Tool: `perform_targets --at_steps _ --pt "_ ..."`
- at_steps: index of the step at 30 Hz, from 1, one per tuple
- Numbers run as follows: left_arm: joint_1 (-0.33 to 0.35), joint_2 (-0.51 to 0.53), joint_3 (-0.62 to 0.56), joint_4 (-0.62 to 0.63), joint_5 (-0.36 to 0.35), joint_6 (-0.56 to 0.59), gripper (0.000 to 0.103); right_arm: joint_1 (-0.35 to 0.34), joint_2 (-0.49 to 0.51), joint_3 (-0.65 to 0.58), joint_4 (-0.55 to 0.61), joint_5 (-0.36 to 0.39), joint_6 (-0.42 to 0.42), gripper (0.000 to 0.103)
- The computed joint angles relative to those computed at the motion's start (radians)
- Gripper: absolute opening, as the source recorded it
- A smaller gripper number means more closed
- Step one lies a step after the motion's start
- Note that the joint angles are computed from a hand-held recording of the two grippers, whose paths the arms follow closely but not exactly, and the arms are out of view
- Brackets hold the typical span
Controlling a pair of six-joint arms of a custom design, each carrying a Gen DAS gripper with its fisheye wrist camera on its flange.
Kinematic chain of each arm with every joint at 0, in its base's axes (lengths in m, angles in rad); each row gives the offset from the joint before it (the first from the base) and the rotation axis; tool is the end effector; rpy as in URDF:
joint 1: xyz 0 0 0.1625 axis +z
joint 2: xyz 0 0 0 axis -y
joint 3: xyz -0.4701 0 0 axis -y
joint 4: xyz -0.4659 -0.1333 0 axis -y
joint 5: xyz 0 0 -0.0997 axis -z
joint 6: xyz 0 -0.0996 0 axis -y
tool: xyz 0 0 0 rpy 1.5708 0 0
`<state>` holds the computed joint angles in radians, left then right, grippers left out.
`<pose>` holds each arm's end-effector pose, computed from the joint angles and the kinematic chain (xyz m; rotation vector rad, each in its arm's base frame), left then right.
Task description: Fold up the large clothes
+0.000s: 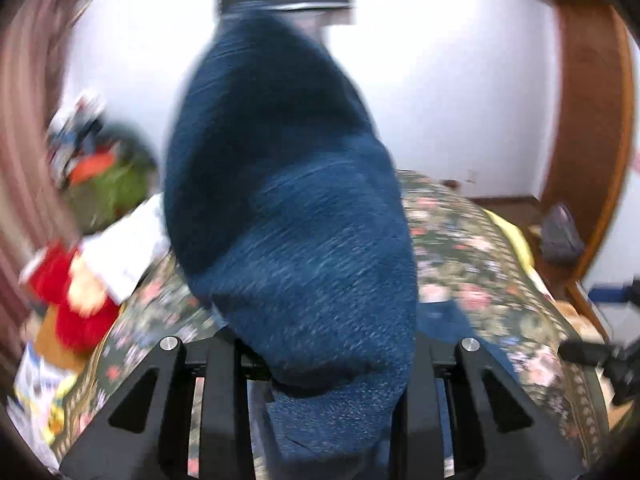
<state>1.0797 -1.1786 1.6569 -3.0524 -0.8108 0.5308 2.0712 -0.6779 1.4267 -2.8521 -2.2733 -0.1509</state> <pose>-0.1557 -0.7193 0.4277 0.6332 2.0817 -1.1486 0.4596 -0.6968 0.1253 0.5460 -2.3741 0.8055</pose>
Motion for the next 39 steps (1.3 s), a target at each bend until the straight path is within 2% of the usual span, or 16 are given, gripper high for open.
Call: perform_targets --at_steps 4,7,9,12,14,16,17,19,20,21,23,28,31,35,39 --pt "-0.042 0.027 0.048 0.048 -0.018 0.078 0.028 -0.01 -0.081 0.087 -0.053 -0.019 0.033 0.102" --pt "-0.039 0.031 0.075 0.225 -0.009 0.035 0.028 -0.019 -0.129 0.139 -0.055 -0.023 0.06 0.102" --pt "-0.034 0.017 0.101 0.3 -0.021 0.02 0.029 -0.02 -0.151 0.169 -0.061 -0.023 0.07 0.102" --pt "-0.05 0.007 0.149 0.268 0.026 0.115 0.03 -0.022 -0.168 0.196 -0.068 -0.024 0.07 0.102" --pt "-0.057 0.01 0.154 0.276 0.052 0.134 0.032 -0.021 -0.173 0.204 -0.064 -0.026 0.072 0.102" --pt "-0.059 -0.004 0.151 0.334 0.045 0.111 0.041 -0.017 -0.177 0.209 -0.06 -0.015 0.08 0.102" --pt "-0.058 -0.015 0.141 0.391 0.019 0.074 0.045 -0.016 -0.18 0.21 -0.059 -0.004 0.081 0.102" --pt "-0.058 -0.052 0.135 0.491 -0.04 -0.002 0.062 -0.008 -0.181 0.206 -0.069 0.017 0.072 0.102" --pt "-0.056 -0.077 0.132 0.54 -0.08 -0.048 0.065 -0.002 -0.179 0.201 -0.075 0.028 0.064 0.102" --pt "-0.053 -0.089 0.136 0.549 -0.097 -0.066 0.068 0.003 -0.177 0.192 -0.077 0.043 0.056 0.102" --pt "-0.057 -0.131 0.148 0.574 -0.121 -0.128 0.069 0.012 -0.171 0.173 -0.075 0.071 0.045 0.102" --pt "-0.061 -0.202 0.177 0.53 -0.078 -0.186 0.072 0.029 -0.121 0.092 -0.046 0.139 0.026 0.103" --pt "-0.046 -0.208 0.177 0.462 -0.035 -0.153 0.078 0.028 -0.074 0.029 0.006 0.178 0.028 0.103" --pt "-0.012 -0.18 0.153 0.441 0.054 -0.198 0.078 0.006 0.0 -0.064 0.128 0.169 0.083 0.103" --pt "0.041 -0.145 0.112 0.538 0.061 -0.33 0.078 -0.031 0.036 -0.096 0.236 0.097 0.177 0.103"
